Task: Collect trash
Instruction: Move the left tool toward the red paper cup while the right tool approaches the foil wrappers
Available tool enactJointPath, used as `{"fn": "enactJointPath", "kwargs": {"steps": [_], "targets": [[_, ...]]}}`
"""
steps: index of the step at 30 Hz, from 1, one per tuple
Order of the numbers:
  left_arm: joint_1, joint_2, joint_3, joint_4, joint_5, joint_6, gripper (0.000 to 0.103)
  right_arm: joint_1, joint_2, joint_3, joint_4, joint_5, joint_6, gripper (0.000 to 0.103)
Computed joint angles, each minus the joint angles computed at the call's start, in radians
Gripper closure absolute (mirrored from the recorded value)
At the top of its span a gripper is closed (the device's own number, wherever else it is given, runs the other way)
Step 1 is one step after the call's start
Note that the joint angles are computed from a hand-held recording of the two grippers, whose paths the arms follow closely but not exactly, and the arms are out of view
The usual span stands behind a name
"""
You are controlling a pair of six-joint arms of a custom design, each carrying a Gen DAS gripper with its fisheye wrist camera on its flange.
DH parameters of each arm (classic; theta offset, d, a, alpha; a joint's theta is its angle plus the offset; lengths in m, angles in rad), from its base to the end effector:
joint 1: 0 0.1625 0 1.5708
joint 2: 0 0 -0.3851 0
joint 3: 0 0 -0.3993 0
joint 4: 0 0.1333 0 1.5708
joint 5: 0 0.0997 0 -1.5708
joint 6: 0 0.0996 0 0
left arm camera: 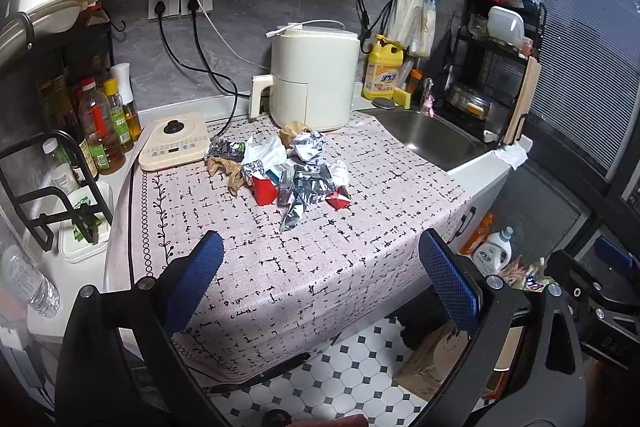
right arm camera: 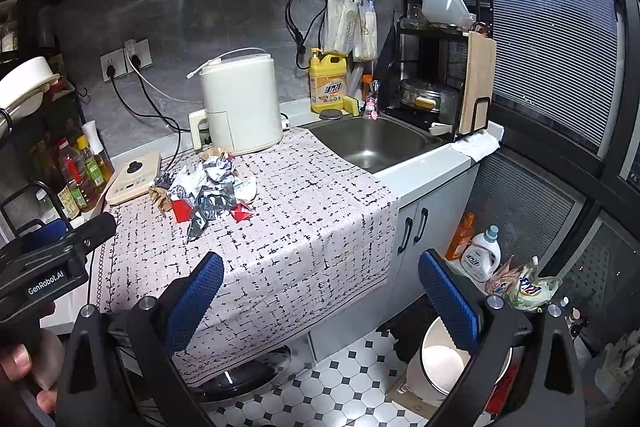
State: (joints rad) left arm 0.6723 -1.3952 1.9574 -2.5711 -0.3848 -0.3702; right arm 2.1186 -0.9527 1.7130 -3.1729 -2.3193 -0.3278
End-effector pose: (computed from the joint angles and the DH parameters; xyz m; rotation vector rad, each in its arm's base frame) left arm -0.2595 -0.4949 0.3373 0.2458 2.1240 -1.2237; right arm 0.3858 -0.5065 0.2269 0.6000 -2.2217 1.1062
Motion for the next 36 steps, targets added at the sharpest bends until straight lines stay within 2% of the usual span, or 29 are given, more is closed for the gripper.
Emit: {"fn": "enactJointPath", "kwargs": {"steps": [10, 15, 19, 21, 30, 36], "targets": [[0.068, 0.004, -0.058, 0.064, -0.015, -0.056, 0.006, -0.019, 0.049, -0.085, 0.094, 0.052, 0.006, 0.008], [0.129, 0.035, -0.107, -0.002, -0.041, 0.027, 0.006, -0.027, 0.123, -0.172, 0.121, 0.062, 0.007, 0.008], [0.185, 0.070, -0.169, -0.030, -0.075, 0.080, 0.007, -0.034, 0.193, -0.273, 0.199, 0.074, 0.030, 0.008], [0.217, 0.091, -0.210, -0.024, -0.100, 0.095, 0.013, -0.034, 0.227, -0.319, 0.223, 0.075, 0.028, 0.008], [0.340, 0.203, -0.379, 0.013, -0.214, 0.150, 0.026, -0.043, 0.373, -0.520, 0.327, 0.064, 0.043, 0.011], [0.406, 0.278, -0.478, 0.050, -0.267, 0.160, 0.029, -0.061, 0.442, -0.620, 0.402, 0.070, 0.065, 0.017]]}}
